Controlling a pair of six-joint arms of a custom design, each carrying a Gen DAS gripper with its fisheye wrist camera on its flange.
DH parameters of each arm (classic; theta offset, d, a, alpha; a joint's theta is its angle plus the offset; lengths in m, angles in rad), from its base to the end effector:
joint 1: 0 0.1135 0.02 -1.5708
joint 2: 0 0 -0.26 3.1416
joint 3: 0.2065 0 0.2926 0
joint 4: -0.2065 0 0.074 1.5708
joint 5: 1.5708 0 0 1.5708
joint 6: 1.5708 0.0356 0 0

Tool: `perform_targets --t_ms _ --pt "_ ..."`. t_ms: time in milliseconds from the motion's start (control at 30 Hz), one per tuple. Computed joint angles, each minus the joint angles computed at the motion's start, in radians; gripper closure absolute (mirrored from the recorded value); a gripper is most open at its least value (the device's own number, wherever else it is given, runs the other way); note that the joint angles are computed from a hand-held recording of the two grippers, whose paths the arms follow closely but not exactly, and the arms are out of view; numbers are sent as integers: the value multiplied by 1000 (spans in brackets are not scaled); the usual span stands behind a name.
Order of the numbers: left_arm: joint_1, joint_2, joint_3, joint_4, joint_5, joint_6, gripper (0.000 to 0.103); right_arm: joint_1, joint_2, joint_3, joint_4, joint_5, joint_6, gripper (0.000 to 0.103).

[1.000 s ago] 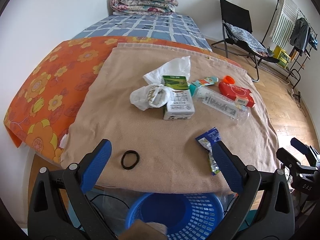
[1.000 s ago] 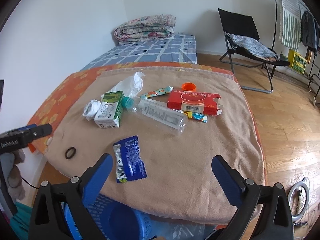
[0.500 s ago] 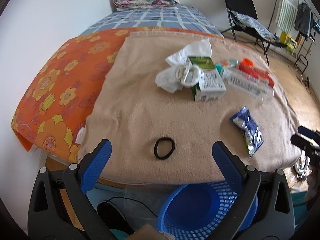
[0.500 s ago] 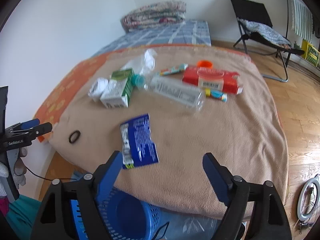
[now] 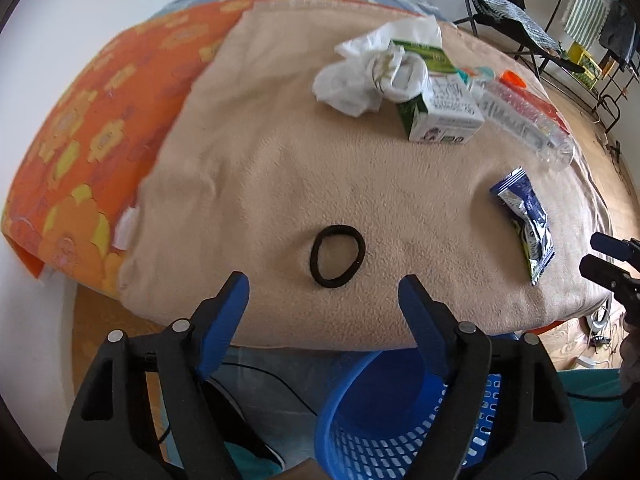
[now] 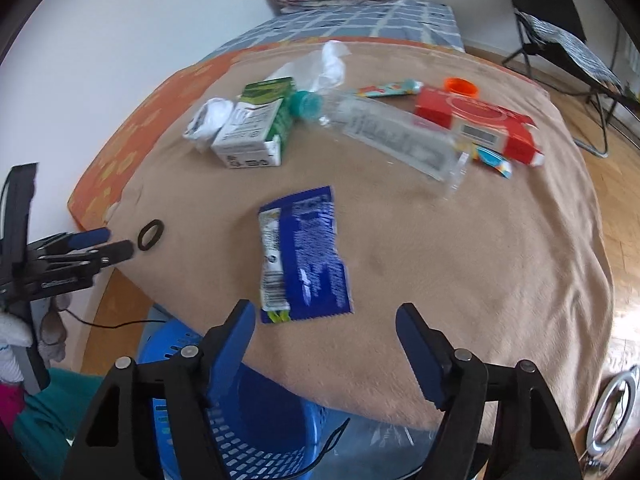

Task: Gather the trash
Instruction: 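Grasp the blue wrapper with the right gripper while the left gripper grasps the black hair tie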

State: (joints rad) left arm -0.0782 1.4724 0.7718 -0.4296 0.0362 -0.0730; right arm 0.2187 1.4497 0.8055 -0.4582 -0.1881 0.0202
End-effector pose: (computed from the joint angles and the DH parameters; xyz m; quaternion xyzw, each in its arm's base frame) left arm 0.2978 -0.0246 0.1344 0.0065 0.9757 -0.0341 0.2165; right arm 0.2941 0.0722 0.1503 -0.1176 0.9615 0.1182 0.2185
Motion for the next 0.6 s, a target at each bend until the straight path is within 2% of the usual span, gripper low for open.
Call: perform_targets --t_ms 67,233,433,500,600 --pt "-21 30 10 17 -15 7 34 17 23 11 16 0 2 27" --pt "-31 101 65 18 -9 -5 34 59 138 76 41 31 13 16" --pt "-5 181 118 11 -5 -4 35 87 228 137 50 95 21 16" --pt "18 217 139 3 11 -5 44 80 252 156 48 90 30 16" --pt "37 233 148 12 30 1 46 75 287 183 44 70 39 16"
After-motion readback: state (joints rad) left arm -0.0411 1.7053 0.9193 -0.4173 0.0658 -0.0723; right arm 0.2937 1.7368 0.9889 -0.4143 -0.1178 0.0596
